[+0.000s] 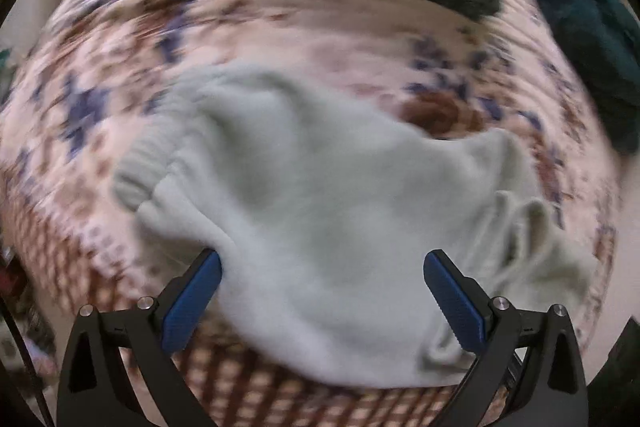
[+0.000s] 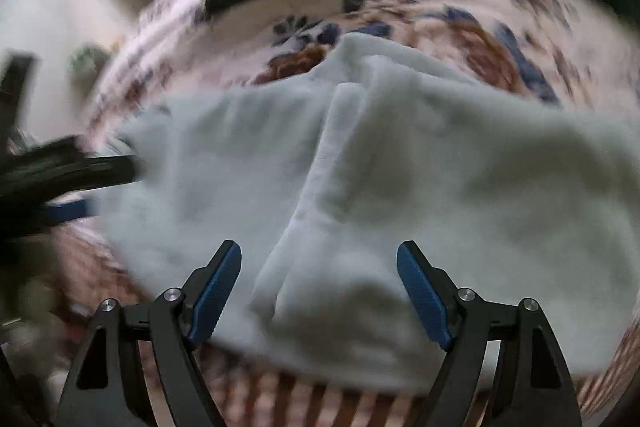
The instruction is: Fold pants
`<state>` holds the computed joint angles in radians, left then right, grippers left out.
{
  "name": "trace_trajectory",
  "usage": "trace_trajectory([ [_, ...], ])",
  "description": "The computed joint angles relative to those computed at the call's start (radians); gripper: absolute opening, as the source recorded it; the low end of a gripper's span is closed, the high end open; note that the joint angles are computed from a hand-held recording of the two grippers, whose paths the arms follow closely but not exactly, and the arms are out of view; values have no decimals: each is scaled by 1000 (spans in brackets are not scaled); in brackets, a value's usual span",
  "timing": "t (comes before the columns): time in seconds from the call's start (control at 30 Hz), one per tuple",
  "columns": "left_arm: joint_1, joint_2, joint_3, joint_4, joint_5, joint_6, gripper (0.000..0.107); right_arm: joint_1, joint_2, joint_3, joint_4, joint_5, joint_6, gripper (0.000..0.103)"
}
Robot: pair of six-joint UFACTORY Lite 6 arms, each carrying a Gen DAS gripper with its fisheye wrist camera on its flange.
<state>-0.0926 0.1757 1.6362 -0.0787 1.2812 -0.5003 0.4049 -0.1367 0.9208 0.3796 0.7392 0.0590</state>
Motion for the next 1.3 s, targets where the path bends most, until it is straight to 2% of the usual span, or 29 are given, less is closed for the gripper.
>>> trace_trajectory([
  [0.07, -26, 82, 73, -81, -26, 44, 103, -200, -87, -41, 130, 144, -141, 83],
  [0.17, -48, 247, 166, -319, -59, 165, 103, -514, -199, -115, 111, 258, -164, 83],
  [0.23, -105, 361, 251, -393, -46, 178, 103, -723, -204, -134, 42, 285, -183, 83],
  [0.3, -163, 469, 330, -418, -28, 216, 103, -932, -153, -131, 20, 294, -289, 83],
  [0.33, -192, 492, 351, -406, -30, 215, 95, -1030, -115, -120, 40, 322, -369, 83],
  [0.37, -220, 498, 355, -404, -46, 231, 60, -1091, -78, -113, 34, 316, -407, 83],
  [0.4, -262, 509, 382, -365, -38, 232, 41, -1132, -40, -99, 26, 307, -432, 83],
  [0.47, -308, 479, 369, -344, -50, 229, 23, -1187, 23, -81, 35, 297, -476, 83],
  [0.57, -330, 361, 284, -286, -72, 141, 21, -1228, 109, -56, 49, 287, -520, 83],
  [0.67, -307, 203, 113, -258, -87, 46, 21, -1222, 167, -39, 70, 287, -540, 83],
  [0.73, -293, 164, 1, -238, -111, 37, 22, -1209, 217, -2, 78, 284, -555, 83],
  [0.8, -252, 133, -136, -302, -161, 67, 24, -1143, 251, 38, 82, 279, -525, 83],
  [0.87, -222, 133, -146, -346, -176, 84, 31, -1108, 277, 71, 73, 280, -501, 83],
  [0.93, -210, 152, -76, -350, -131, 94, 39, -1092, 269, 104, 70, 312, -486, 83],
  [1.0, -208, 150, -22, -335, -100, 105, 39, -1075, 267, 157, 114, 337, -493, 83],
  [1.07, -206, 155, 9, -313, -80, 95, 45, -1066, 276, 207, 200, 362, -551, 83],
  [1.13, -203, 159, 24, -295, -84, 80, 45, -1033, 308, 251, 263, 347, -581, 82],
  [1.2, -198, 170, 27, -296, -92, 68, 45, -960, 399, 327, 307, 323, -595, 66],
  [1.23, -193, 170, 21, -296, -96, 63, 45, -915, 445, 358, 278, 289, -569, 52],
  [1.3, -194, 168, 10, -294, -108, 53, 45, -835, 555, 439, 188, 224, -476, 51],
])
